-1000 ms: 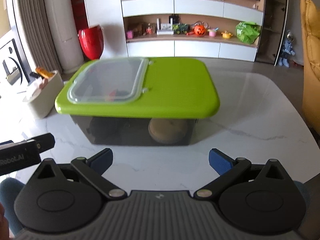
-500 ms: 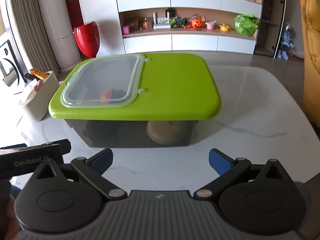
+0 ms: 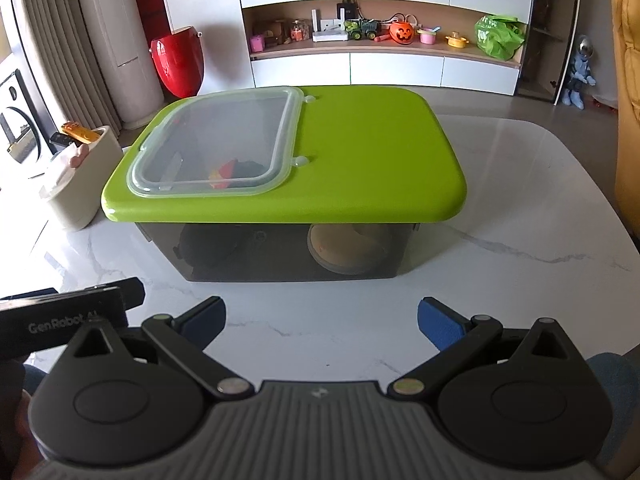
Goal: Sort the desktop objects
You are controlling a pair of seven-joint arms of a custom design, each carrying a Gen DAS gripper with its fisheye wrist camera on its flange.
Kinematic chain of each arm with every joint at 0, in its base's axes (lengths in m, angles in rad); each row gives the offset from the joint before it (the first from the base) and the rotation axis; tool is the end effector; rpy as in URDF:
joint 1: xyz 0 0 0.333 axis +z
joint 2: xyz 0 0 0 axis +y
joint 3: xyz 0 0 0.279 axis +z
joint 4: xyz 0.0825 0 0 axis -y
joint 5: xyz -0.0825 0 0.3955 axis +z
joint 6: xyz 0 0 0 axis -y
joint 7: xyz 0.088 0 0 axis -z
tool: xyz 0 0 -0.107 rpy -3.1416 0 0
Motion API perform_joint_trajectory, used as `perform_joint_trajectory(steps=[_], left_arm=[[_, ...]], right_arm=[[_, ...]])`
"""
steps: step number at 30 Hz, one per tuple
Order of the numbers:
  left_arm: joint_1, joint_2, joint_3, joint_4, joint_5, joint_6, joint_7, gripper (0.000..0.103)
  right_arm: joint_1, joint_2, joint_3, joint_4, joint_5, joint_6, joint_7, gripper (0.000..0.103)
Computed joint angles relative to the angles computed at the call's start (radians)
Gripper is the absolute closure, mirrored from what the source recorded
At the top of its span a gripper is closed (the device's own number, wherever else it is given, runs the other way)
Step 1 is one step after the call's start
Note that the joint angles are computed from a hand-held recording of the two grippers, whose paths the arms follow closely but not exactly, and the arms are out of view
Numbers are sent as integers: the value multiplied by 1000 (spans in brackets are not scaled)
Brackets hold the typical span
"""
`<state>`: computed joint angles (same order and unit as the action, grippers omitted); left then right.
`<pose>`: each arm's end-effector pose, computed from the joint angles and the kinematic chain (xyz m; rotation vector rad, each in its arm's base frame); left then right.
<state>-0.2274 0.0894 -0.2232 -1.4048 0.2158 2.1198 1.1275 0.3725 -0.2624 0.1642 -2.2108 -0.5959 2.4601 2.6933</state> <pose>0.5730 -0.2581 0.6830 -1.8291 1.9287 -0.7244 0.4574 0.2777 0.5024 -1.6114 1.9840 -0.6704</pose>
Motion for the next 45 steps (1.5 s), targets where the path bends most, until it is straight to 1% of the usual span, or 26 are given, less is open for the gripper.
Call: perform_joint_trajectory(steps=[7, 23, 29, 32, 40, 45], left_arm=[[3, -11, -2, -15, -27, 7, 1, 0], [-7, -21, -5, -22, -5, 15, -9, 0], [-22, -4, -10, 4, 56, 2, -13, 0], [-28, 5, -12, 13, 62, -7, -7, 0], [-34, 13, -15, 8, 45, -25, 8, 0], [-35, 6, -15, -3, 40, -17, 9, 0]], right_arm=[[2, 5, -7, -4, 18, 7, -12, 0], [-4, -28, -5, -36, 13, 25, 0, 0], [-10, -33, -2, -39, 7, 11, 1, 0], [-11, -35, -3, -41, 4, 3, 1, 0], [-6, -41, -26, -75, 65, 28, -45, 0], [-11, -46, -23, -86, 73, 33, -42, 0]])
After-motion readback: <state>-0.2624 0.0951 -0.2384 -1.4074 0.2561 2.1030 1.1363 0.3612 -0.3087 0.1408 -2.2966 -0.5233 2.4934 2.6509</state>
